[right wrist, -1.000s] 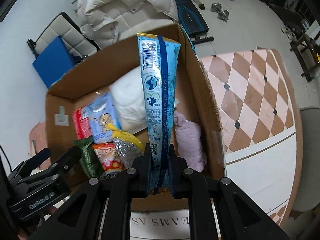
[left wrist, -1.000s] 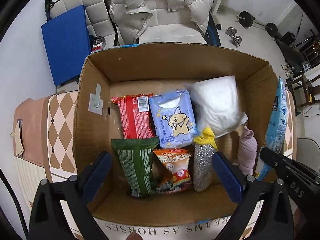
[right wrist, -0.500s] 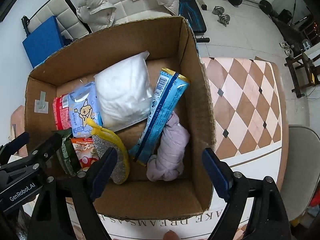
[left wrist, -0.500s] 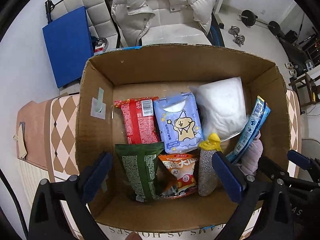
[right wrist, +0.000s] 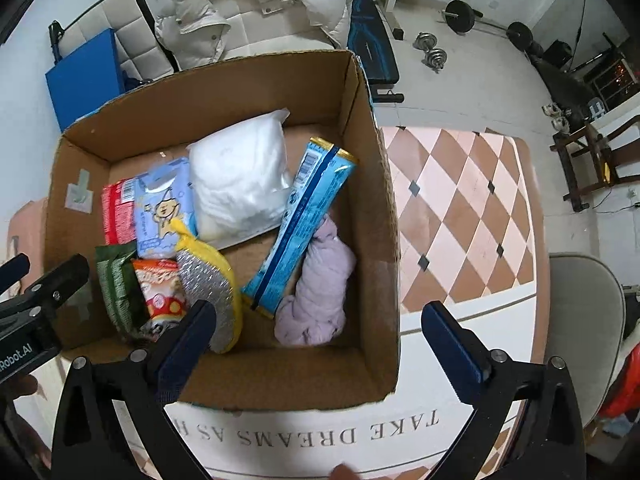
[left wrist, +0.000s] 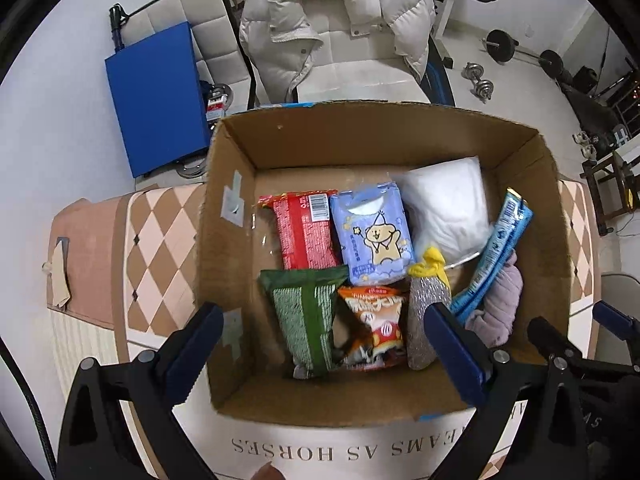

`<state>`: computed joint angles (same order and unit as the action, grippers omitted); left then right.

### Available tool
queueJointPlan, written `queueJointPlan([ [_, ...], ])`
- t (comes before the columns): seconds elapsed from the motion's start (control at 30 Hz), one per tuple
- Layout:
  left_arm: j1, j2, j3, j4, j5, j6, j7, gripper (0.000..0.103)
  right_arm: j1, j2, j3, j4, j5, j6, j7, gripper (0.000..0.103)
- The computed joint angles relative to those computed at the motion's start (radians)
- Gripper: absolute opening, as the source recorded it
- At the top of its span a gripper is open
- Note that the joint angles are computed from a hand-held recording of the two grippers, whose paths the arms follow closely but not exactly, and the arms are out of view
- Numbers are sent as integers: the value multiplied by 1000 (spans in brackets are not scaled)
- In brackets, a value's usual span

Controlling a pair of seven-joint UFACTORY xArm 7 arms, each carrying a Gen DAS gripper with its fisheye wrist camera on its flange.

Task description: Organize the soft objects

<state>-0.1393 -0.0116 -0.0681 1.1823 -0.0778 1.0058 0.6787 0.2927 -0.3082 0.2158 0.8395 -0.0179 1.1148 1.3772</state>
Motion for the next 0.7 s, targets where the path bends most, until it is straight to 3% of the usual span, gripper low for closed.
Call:
queueJointPlan([
  [0.4, 50, -306, 98, -146, -134, 34, 174, 103, 59, -95, 143, 179, -121, 307, 203, 103],
  [0.57, 76, -407, 163, -123, -175, 178, 232, 103, 106, -61, 227, 340, -185, 465, 279, 103],
  [0.7, 94, -493, 199, -113, -192, 238, 277, 103, 153, -2, 290, 503, -250, 597, 332, 103],
])
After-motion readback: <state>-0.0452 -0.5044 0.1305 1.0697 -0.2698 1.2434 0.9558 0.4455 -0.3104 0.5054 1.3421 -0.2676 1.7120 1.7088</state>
